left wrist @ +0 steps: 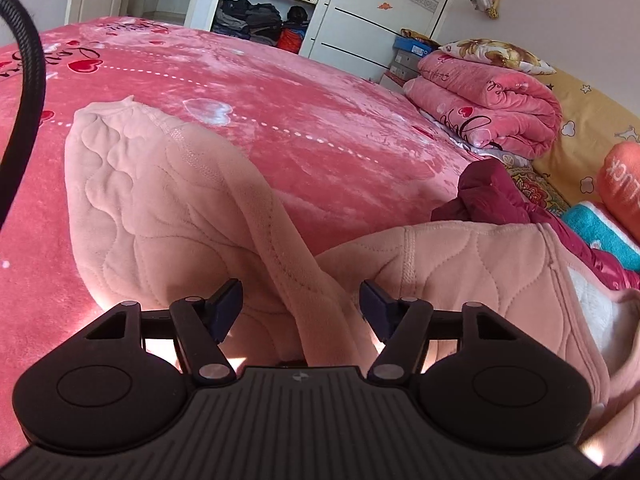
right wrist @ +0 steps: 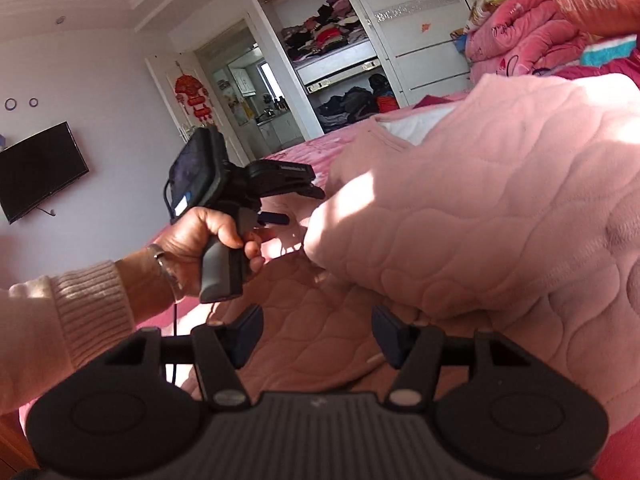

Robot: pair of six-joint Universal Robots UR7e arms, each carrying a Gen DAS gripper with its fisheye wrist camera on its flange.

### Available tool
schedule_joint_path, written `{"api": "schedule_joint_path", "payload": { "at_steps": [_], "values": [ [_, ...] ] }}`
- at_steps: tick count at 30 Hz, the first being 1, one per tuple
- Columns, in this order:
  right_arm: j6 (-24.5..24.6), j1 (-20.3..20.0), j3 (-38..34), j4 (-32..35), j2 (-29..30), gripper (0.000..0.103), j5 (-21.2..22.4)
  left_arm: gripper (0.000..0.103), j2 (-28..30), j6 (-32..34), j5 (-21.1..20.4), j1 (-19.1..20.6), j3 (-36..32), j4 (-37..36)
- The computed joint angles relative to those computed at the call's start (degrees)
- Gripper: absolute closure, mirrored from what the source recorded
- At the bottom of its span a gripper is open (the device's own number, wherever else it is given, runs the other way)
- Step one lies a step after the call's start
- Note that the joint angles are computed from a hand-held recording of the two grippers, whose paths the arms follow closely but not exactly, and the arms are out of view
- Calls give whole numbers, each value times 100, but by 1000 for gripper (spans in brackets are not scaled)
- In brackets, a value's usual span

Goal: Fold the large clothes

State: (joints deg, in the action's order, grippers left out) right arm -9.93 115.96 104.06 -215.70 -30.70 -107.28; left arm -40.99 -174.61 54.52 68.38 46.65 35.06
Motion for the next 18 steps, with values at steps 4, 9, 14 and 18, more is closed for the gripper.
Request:
{"api": "schedule_joint_path", "payload": {
  "at_steps": [4,9,14,18],
  "values": [
    [-371,9,40,-431,12,42,-30,57,254,-317,-86,-14,-410,237],
    [-1080,65,-124,-1295,170,42,-467,82,70,-180,-392,-106,-41,-101],
    [-1322,45,-492,-2160,236,40,-1456,88,-430,-7,-571,-236,813,-655],
    [-1541,-84,-737,-2694,243,25,-2320,89,-823,-43,-585,-294,1345,-953]
  ]
}}
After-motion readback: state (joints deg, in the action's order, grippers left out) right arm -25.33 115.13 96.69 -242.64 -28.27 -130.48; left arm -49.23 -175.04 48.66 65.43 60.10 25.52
